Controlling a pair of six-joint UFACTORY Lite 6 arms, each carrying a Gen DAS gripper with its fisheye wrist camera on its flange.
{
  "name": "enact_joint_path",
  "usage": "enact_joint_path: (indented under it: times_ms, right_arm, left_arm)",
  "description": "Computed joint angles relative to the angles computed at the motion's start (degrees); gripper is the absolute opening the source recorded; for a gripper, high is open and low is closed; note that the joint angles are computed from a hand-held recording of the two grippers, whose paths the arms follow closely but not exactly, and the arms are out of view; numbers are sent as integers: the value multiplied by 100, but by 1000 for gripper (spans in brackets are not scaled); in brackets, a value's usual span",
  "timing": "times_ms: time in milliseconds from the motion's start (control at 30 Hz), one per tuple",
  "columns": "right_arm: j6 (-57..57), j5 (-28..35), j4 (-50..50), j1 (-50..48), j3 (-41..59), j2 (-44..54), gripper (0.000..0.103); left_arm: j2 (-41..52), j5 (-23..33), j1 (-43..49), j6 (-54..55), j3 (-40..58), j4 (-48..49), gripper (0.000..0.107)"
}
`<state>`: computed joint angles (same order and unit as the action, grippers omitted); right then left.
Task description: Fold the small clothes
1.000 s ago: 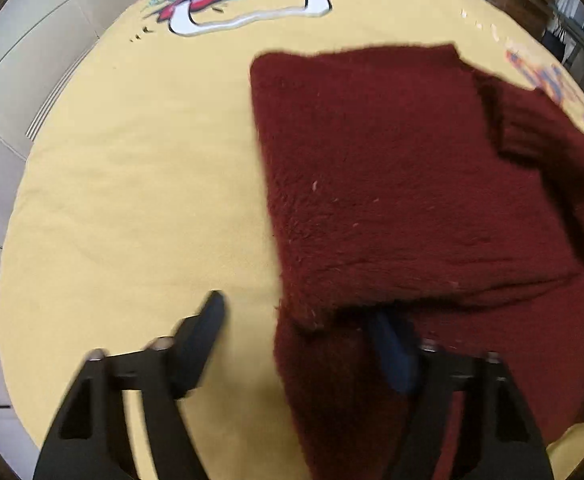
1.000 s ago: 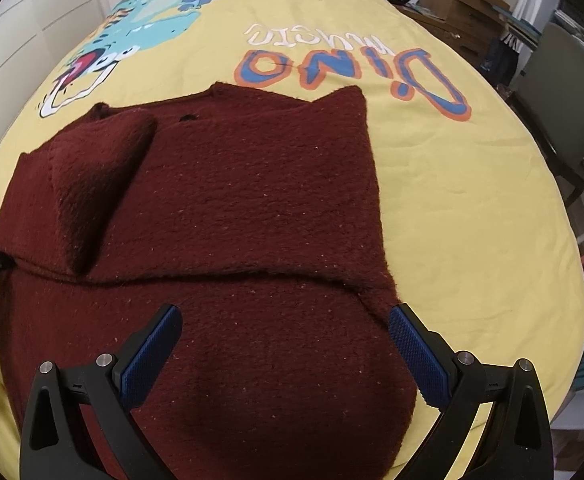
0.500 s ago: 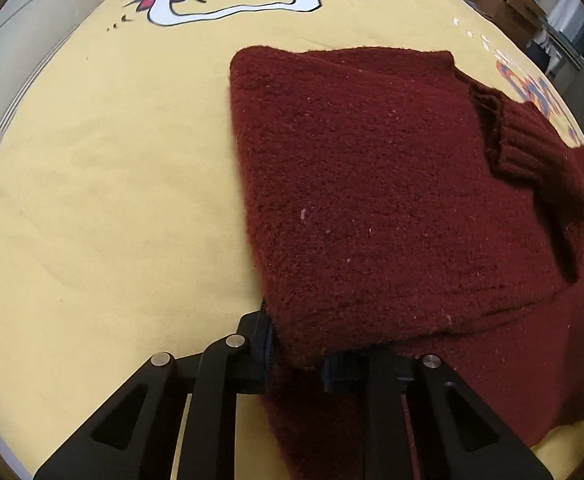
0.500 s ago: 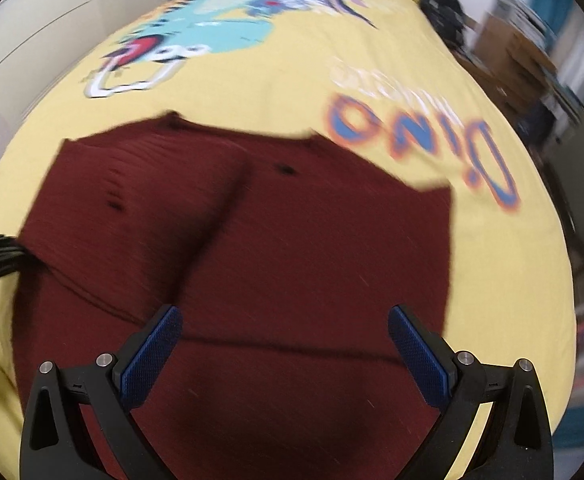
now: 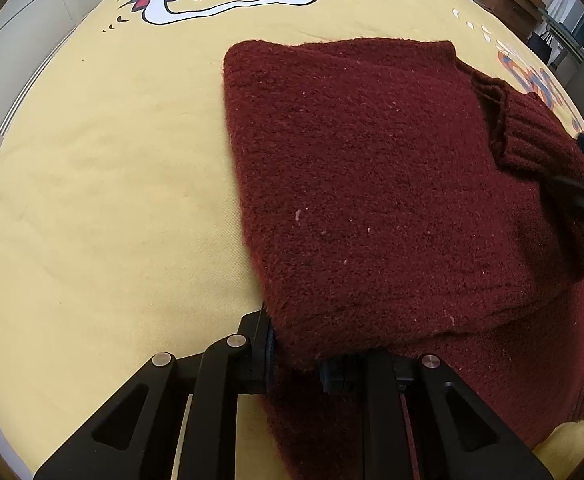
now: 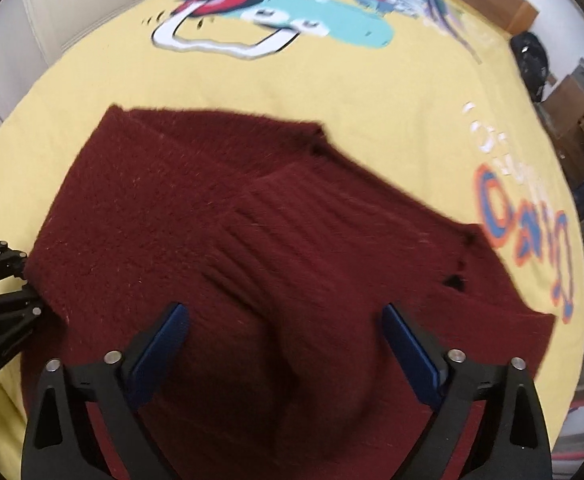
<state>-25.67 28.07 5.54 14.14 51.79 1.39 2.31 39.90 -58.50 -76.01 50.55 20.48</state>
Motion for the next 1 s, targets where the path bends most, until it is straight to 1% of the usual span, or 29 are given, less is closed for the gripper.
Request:
enact_joint_path:
  times_ms: [33,67,100,133,167,200,233,300,367,533,600,700,767,833,867,900,933,1000]
  right_arm:
    - [141,-69,-128,95,-5,76,89]
    - [461,-189,-467,230,-38,142,82]
    - [794,-287,-845,324,-80,174,55]
    - [887,-352,-992,327,-123,178,32]
    - [741,-351,-899,232,-129,166,29]
    - [390,-252,-566,73,-90,140,24]
    - [-196,-117,6,-176,-42,109,20]
    - [-1118,272,896,-798,146,55,19]
    - [-1966,651,1572,-1526,321,0,19]
    - [-3093,1413,2251,-3011,805,247,19]
    - [-3437,1733,2443,-3539,1147,630,19]
    - [-3696,1930,2577,-4059,1237,1078,21]
    - [-3733,1877,2587,-4221,1054,1052,29]
    - [-3737,1678,2524,-4329,810,885,44]
    - [-3751,1586,2495,-4408,744,845,48]
    - [-3787,1555,2471,-4503,764,885,56]
    - [-3819,1566,2408,-4631,785,922,61]
    - [-3878,1676,2239,-4930,840,1027,63]
  left_arm:
    - [-7,-40,24,21,-12,-29,15]
    - [-53,-89,50,41,-59,-60,15]
    - [-95,-112,65,49,-97,-83,15]
    - [-112,-108,63,51,-108,-85,15]
    - [-311,-35,102,153,-231,-114,15]
    - [-290,20,69,166,-197,-89,15]
    - [-242,34,132,274,-131,-98,15]
    - [-240,48,119,291,-119,-97,15]
    - [-254,47,135,314,-118,-127,15]
    - [-139,156,45,228,0,-48,15]
    - [-116,157,46,229,19,-72,15]
    - [-57,163,91,295,93,-164,15]
    - [19,207,110,338,182,-206,15]
    - [94,258,113,375,268,-226,15]
    - [109,280,118,397,303,-240,15]
    - [112,280,126,413,311,-253,15]
    - [108,277,135,434,314,-266,15]
    - [96,238,167,464,294,-280,15]
